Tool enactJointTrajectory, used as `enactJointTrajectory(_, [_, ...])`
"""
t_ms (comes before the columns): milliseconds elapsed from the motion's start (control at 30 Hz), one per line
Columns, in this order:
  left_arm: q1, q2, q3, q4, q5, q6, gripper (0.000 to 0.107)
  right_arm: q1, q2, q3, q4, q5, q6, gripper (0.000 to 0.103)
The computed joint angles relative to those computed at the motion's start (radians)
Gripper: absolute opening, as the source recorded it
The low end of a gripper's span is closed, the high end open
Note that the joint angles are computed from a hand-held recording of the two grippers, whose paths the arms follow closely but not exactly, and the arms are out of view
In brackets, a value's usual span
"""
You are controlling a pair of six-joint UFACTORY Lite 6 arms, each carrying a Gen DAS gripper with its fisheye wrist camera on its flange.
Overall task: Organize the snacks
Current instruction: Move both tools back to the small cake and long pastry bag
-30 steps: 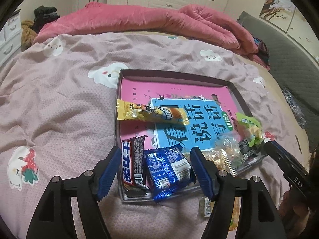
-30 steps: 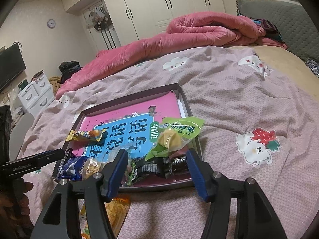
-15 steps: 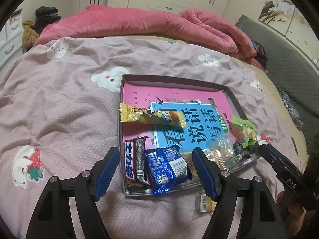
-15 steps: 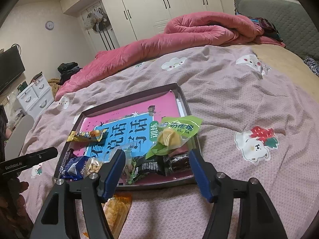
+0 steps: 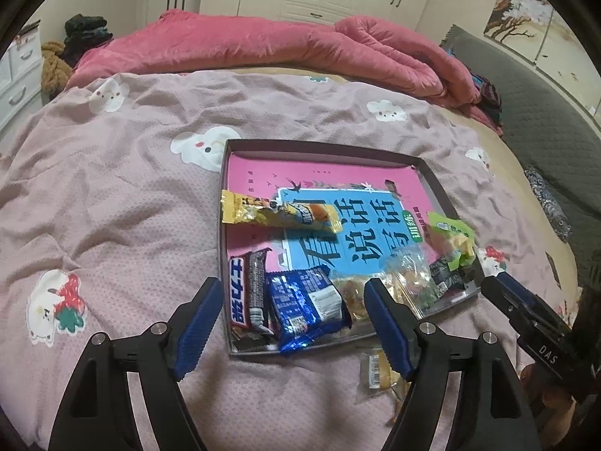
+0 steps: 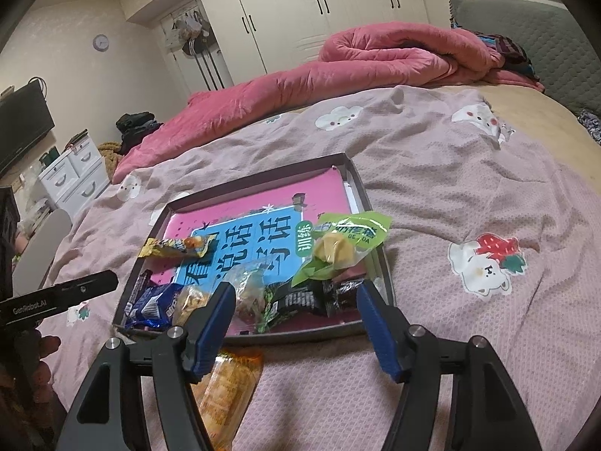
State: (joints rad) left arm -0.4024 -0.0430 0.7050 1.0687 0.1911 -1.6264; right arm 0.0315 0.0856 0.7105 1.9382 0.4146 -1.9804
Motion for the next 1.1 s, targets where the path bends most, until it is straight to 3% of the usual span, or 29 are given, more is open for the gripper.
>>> enactJointTrajectory(267, [-0.061,-0.013,-0.006,-0.039,0.039,0.015,0.08,0.01,-0.057,-0.05,-0.037,-0.013,0.023,0.074])
enactJointTrajectory(1100, [-0.183,-0.036,-0.042,-0.096,0.078,0.03,0.08,0.177,-0.135,-0.186,-0.183,-0.062,0.178,0.08])
